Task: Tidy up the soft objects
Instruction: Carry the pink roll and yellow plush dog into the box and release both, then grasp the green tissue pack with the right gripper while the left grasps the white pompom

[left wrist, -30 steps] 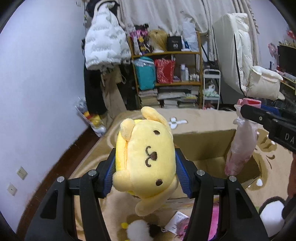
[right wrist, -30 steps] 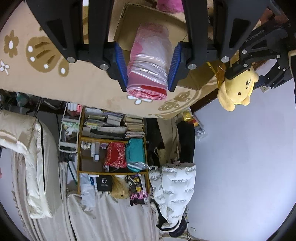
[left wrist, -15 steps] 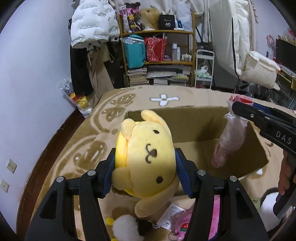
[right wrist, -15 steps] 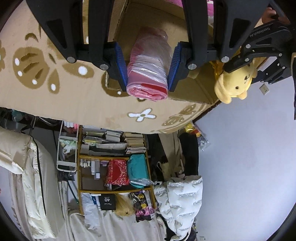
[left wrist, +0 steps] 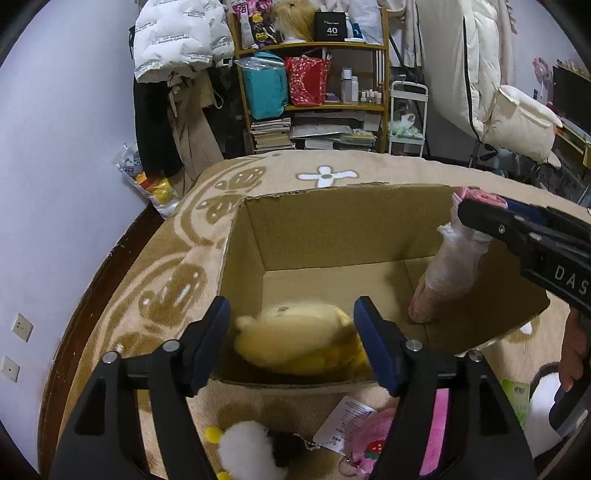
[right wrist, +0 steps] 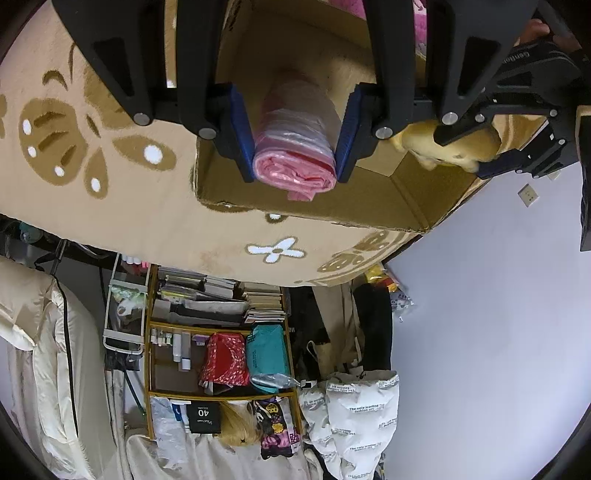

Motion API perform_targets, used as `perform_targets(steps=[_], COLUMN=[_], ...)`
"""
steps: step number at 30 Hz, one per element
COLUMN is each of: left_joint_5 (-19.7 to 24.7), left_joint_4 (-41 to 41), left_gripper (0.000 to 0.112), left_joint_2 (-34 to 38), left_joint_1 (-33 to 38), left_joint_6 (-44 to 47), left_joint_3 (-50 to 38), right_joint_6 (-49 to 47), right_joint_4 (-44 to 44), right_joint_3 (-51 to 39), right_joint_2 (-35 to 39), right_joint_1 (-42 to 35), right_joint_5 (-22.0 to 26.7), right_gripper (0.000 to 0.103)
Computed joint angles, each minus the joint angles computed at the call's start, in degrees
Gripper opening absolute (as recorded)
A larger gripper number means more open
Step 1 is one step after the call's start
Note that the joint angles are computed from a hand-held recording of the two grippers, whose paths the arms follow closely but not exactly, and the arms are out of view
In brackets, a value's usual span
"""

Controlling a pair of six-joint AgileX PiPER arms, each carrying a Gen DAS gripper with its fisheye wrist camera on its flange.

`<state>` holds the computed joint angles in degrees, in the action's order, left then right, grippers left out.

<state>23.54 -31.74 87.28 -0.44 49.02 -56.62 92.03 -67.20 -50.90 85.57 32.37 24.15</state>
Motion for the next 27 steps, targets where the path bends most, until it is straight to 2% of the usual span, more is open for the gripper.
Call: perform_targets(steps=[8,11,14,19,27], left_joint_5=[0.38,-0.65,-0.51,-0.28,3.55], left_joint_4=[3.61,6.08,6.30,8.37,8.50], left_gripper=[0.085,0.094,0.096,0.099,0.100], left_joint_2=[-2.32,-4.31,-6.32,-9.44,-14.31], left_joint_1=[-0.93,-1.15,-0.49,1.36,6.95], left_joint_6=[-3.64,-6.25,-6.27,-9.19,-8.81], left_joint_3=[0.75,1.60,2.35,3.34,5.20], right_joint_6=[0.41,1.15,2.52,3.20,2.93], right_joint_4=[-0.34,-0.83,-1.33,-0.12,4.10], right_joint_3=[0.38,0.54,0.99,1.92,3.34], right_joint_2=[-1.27,-1.90,-3.41,-5.84,-10.15], right_joint_1=[0.75,0.90,2.02,4.15,10.01], right_joint_5=[0.77,0.77,2.10,4.67,10.86], right_gripper=[0.046,0.056,0.063,0.090,0.099])
